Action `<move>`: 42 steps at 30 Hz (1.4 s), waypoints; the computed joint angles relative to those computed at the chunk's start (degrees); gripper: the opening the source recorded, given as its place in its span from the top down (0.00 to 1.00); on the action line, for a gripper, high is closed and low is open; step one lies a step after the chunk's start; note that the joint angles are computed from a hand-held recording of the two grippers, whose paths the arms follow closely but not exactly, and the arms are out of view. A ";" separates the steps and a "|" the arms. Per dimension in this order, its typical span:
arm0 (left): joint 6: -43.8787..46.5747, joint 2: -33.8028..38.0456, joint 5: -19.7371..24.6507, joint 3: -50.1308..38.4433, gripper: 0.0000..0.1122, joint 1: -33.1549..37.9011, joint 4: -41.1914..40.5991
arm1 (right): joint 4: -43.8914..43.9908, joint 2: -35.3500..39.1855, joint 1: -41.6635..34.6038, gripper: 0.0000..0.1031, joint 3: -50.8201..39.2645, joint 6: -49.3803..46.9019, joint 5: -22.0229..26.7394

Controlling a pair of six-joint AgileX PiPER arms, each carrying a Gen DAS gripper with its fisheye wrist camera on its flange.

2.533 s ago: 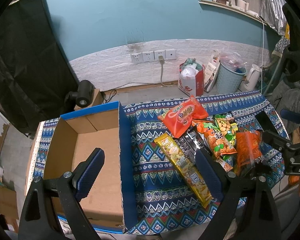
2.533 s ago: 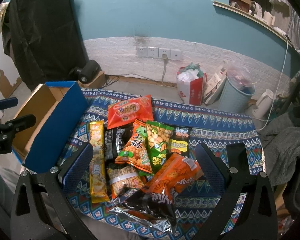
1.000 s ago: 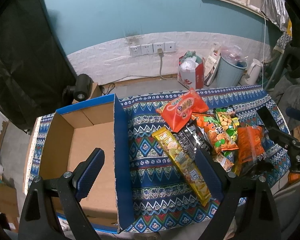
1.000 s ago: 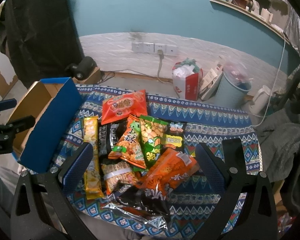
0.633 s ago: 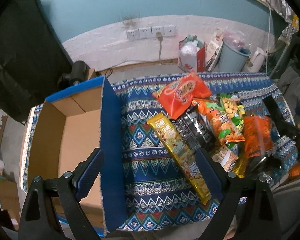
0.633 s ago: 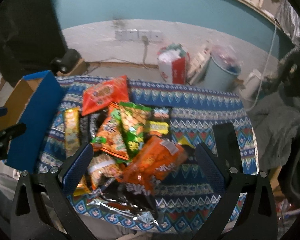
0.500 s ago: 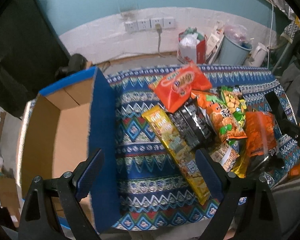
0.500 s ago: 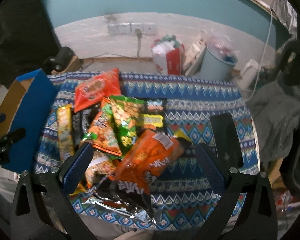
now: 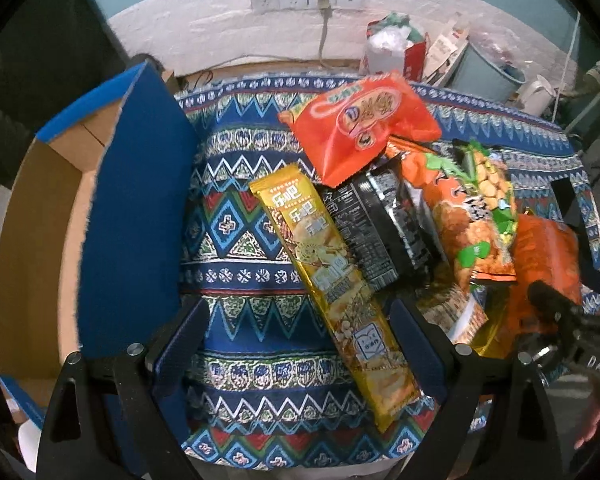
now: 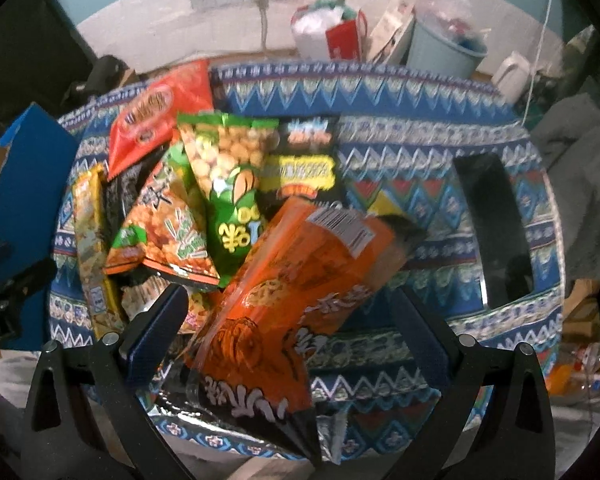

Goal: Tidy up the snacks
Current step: 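Grasp the yellow stick pack with the left tool while the right tool grasps the orange cookie bag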

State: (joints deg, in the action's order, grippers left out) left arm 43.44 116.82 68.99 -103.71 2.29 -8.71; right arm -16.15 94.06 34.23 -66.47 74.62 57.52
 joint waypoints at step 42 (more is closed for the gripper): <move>12.92 -2.24 -1.87 6.02 0.72 2.59 -3.84 | -10.02 -5.26 1.04 0.63 2.85 0.09 -3.45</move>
State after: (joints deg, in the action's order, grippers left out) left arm 56.36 114.58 67.12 -97.69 4.88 -12.55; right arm -26.17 88.81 35.28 -63.62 74.71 54.07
